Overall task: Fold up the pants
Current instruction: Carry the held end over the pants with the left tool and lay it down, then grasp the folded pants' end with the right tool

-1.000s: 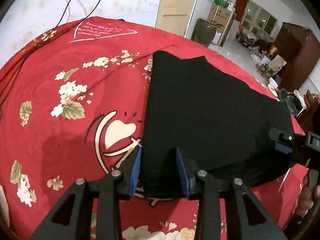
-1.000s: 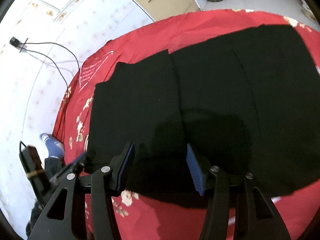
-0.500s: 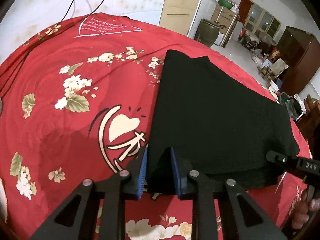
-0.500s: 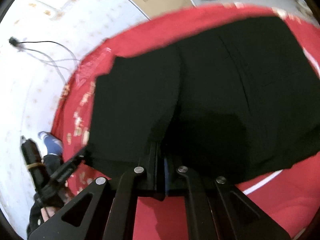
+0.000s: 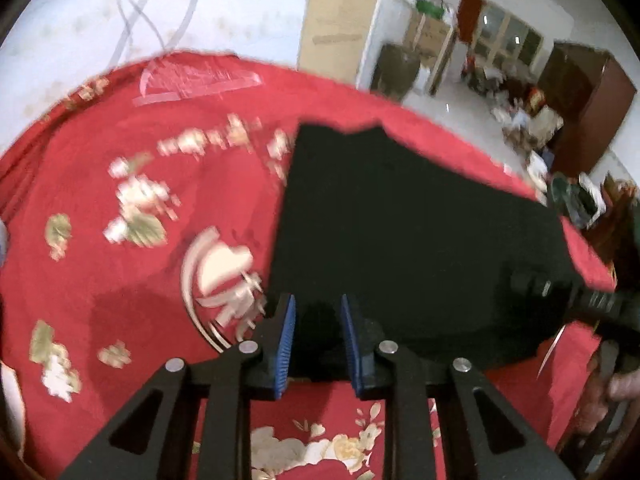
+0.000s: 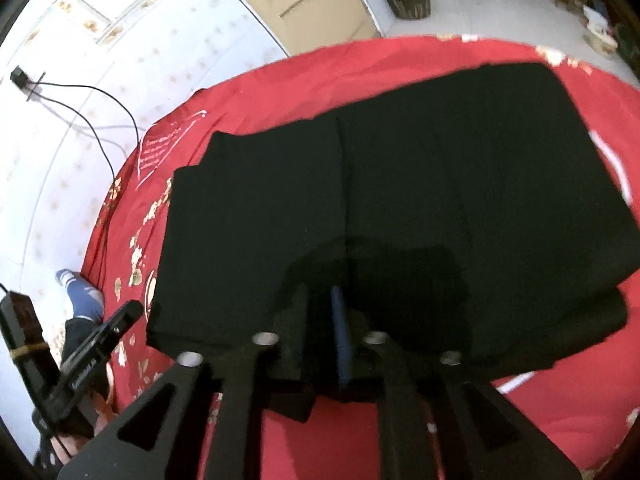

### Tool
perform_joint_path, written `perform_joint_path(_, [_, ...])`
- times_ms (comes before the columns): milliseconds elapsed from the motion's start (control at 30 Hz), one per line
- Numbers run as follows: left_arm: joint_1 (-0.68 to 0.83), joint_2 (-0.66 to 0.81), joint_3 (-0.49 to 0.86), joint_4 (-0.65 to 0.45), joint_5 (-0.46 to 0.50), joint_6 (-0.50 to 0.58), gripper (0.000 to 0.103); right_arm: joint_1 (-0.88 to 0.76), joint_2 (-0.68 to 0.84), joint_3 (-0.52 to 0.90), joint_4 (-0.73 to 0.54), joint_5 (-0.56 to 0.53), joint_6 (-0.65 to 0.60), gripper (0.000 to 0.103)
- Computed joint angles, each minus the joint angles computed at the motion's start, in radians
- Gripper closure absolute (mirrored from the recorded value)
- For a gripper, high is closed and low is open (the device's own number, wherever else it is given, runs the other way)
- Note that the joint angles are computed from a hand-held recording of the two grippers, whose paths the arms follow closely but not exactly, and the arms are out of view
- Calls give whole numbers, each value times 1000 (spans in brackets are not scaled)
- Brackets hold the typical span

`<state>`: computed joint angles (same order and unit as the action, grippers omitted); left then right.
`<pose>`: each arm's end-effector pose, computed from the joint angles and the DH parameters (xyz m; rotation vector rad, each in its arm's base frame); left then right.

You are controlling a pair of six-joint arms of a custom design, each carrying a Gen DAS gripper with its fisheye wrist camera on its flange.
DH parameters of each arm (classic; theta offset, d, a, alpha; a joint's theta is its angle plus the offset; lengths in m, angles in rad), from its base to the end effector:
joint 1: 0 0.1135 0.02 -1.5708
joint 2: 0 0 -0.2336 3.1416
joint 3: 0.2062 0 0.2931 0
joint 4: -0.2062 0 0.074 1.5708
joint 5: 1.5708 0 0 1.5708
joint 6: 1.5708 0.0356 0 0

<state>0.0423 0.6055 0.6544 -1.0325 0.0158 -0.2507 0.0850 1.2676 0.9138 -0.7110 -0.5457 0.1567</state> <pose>0.1721 0.0067 0.2292 -0.3673 2.5309 -0.1005 0.2882 0.0431 0.2020 -0.0946 2.6004 0.8018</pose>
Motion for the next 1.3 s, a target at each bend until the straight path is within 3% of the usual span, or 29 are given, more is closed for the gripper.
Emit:
perform_joint_path(133, [-70,-10,-8,-1,-65,-17,77,28,-51,-3,1,113,-10,86])
perform_joint_path(267, [-111,-24,7,-31,-70,-48,77,14,-134,-34,-8,94,-30,84])
perform_joint_path(367, [-178,-46,13,-88,-100,-102,77,45,-71,7,-97,173,-70,84])
perform_joint_path(500, [-275,-106,24,-165,-136,-179,71,-28,-206,-40,-136,132,-66,83])
perform_joint_path(533, [-295,-114,28,-182,-144,-195,70,-70,-224,-44,-151,81,-52,74])
perform_joint_path(567, [-316,-118,34,-198,-155,-213,69,-99,-225,-41,-167,50,-45,54])
perform_joint_path(633, [-351,-135,47,-228,-170,-243,68,-164,-244,-38,-207,-1,-31,42])
perform_joint_path(733, [-409,-173,65,-274,-206,-289,67,-206,-289,-42,-250,-53,-36,42])
perform_joint_path(1067, [-644,-203,121,-363,-350,-467,63,-229,-525,-106,-357,23,-55,42])
perform_joint_path(1233, [-607,-206,96,-348,-319,-448,62,-321,-463,-107,-392,6,-11,42])
perform_joint_path(1300, [-588,-211,88,-343,-306,-441,62,-287,-450,-98,-381,58,13,42])
